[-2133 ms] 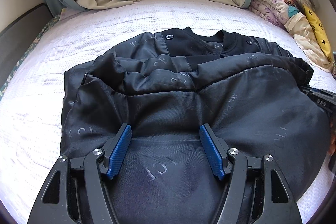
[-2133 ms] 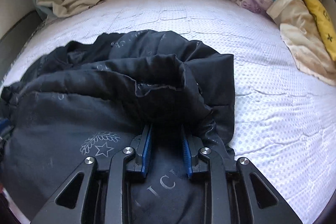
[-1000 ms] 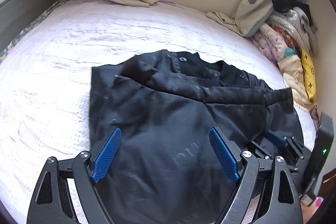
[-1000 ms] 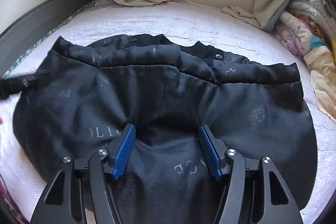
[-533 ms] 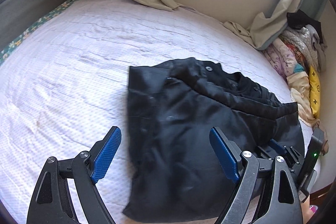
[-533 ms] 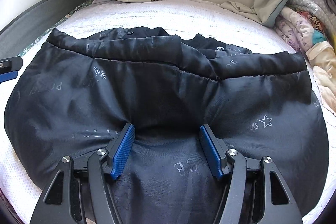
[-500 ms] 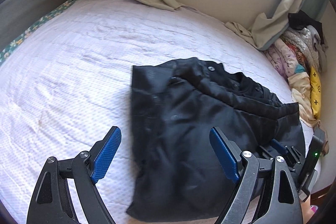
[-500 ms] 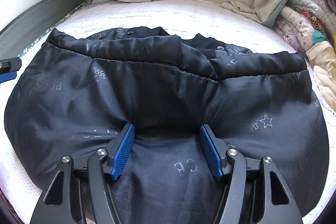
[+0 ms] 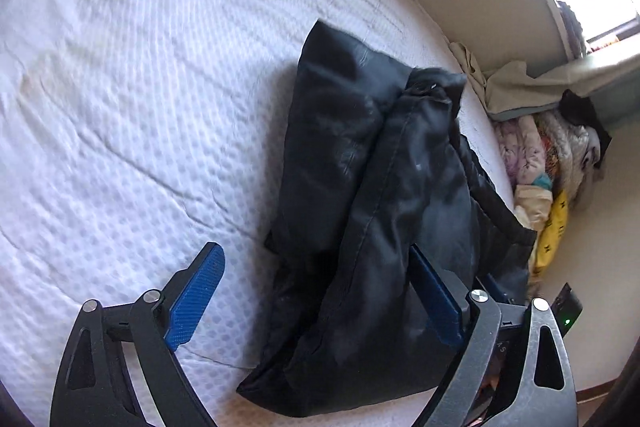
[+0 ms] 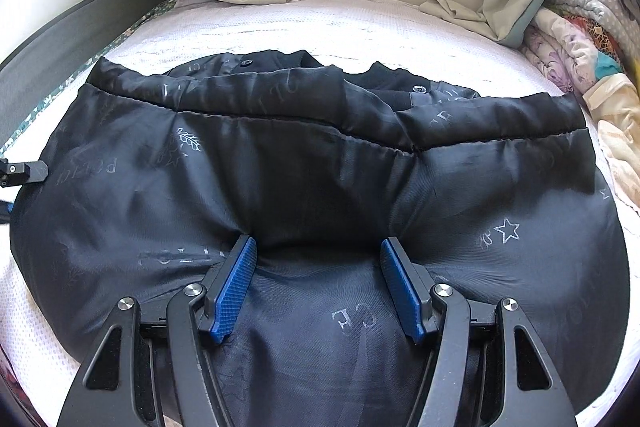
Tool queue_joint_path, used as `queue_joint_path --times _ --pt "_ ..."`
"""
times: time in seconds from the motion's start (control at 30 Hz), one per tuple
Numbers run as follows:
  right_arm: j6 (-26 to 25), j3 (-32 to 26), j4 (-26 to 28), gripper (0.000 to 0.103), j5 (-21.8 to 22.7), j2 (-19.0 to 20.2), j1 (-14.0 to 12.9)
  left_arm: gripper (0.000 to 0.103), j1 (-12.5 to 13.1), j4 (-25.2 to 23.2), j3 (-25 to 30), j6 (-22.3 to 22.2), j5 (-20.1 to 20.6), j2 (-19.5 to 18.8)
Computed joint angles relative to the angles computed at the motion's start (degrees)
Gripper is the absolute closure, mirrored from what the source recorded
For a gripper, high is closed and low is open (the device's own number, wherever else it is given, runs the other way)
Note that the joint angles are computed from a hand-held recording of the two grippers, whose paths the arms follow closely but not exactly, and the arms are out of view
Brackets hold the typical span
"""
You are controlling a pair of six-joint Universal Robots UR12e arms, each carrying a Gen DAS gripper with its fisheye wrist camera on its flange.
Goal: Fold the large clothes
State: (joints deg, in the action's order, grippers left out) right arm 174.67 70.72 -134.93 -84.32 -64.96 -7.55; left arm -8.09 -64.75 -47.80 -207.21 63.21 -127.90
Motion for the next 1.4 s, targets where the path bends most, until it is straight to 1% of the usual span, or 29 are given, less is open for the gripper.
queue_joint_path --times 0.07,0.17,0.27,0.3,0.4,0.53,0.57,0.6,0.63,0.7,0.73,0.77,0.8,0.83,0.9,0.93,0.97,1.0,1.07,1.17,1.33,1.4 --pt "0.07 -0.04 0.03 0.041 0.04 0.02 0.0 0.001 -0.03 1.92 -1.12 0.22 -0.51 0.12" --pt "0.15 -0.08 0.06 0.041 0.17 0.06 -0.03 0.0 -0.34 3.91 -1.72 1.12 -0.74 -0.07" --pt "0.21 -0.08 0.08 0.041 0.3 0.07 -0.07 0.0 -0.35 5.93 -2.2 1.36 -3.05 -0.41" --pt "0.26 -0.07 0.07 0.041 0.28 0.06 -0.06 0.0 -0.1 6.95 -2.54 1.21 -5.41 -0.56" --pt "0.58 -0.11 0.16 0.041 0.54 0.07 -0.08 0.0 1.05 11.64 -3.84 -1.51 -15.71 -1.5" --pt "0.74 -0.11 0.12 0.041 0.76 0.09 -0.14 0.0 1.14 13.26 -3.79 -0.31 -20.05 -2.32" --pt "0.77 -0.11 0.1 0.041 0.78 0.1 -0.12 0.0 1.24 14.6 -4.0 -0.99 -21.82 -2.53" --pt "0.74 -0.13 0.15 0.041 0.8 0.1 -0.14 0.0 1.4 16.18 -4.33 -2.32 -23.57 -2.68" --pt "0.74 -0.14 0.19 0.041 0.88 0.1 -0.15 0.0 1.66 18.89 -4.74 -5.11 -25.99 -3.0" --pt "0.85 -0.12 0.22 0.041 1.08 0.08 -0.18 0.0 1.95 22.95 -5.13 -10.0 -28.57 -3.55" --pt "0.84 -0.1 0.21 0.041 1.17 0.09 -0.24 0.001 1.99 23.42 -5.04 -11.0 -28.71 -3.66" --pt "0.85 -0.08 0.2 0.041 1.23 0.08 -0.25 0.001 1.91 22.82 -4.87 -10.58 -28.34 -3.62" --pt "0.87 -0.06 0.19 0.041 1.26 0.08 -0.22 0.002 1.61 21.0 -4.58 -8.68 -26.69 -3.36" --pt "0.89 -0.06 0.2 0.041 1.28 0.08 -0.25 0.006 1.6 19.49 -4.66 -6.98 -25.45 -2.92" --pt "0.89 -0.07 0.21 0.041 1.25 0.08 -0.23 0.016 1.16 16.12 -4.16 -3.5 -22.57 -2.5" --pt "0.96 -0.06 0.22 0.041 1.3 0.07 -0.24 0.028 0.96 14.45 -3.75 -2.29 -21.7 -2.46" --pt "0.99 -0.05 0.22 0.041 1.35 0.07 -0.24 0.036 0.95 13.15 -3.45 -1.38 -21.37 -2.53" --pt "0.95 -0.07 0.25 0.041 1.35 0.07 -0.23 0.038 0.95 13.08 -3.46 -1.7 -21.46 -2.58" --pt "0.82 -0.09 0.26 0.041 1.36 0.08 -0.29 0.047 1.16 13.5 -3.93 -2.28 -21.76 -2.28" --pt "0.96 -0.16 0.39 0.041 1.21 0.08 -0.23 0.056 1.17 14.11 -4.61 -1.55 -21.16 -1.56" --pt "1.41 -0.25 0.59 0.041 1.51 0.08 -0.37 0.061 1.34 15.82 -5.38 -1.74 -20.92 -0.77" --pt "1.42 -0.33 0.68 0.041 1.44 0.1 -0.36 0.063 1.14 16.07 -5.42 -0.52 -20.11 -0.33"
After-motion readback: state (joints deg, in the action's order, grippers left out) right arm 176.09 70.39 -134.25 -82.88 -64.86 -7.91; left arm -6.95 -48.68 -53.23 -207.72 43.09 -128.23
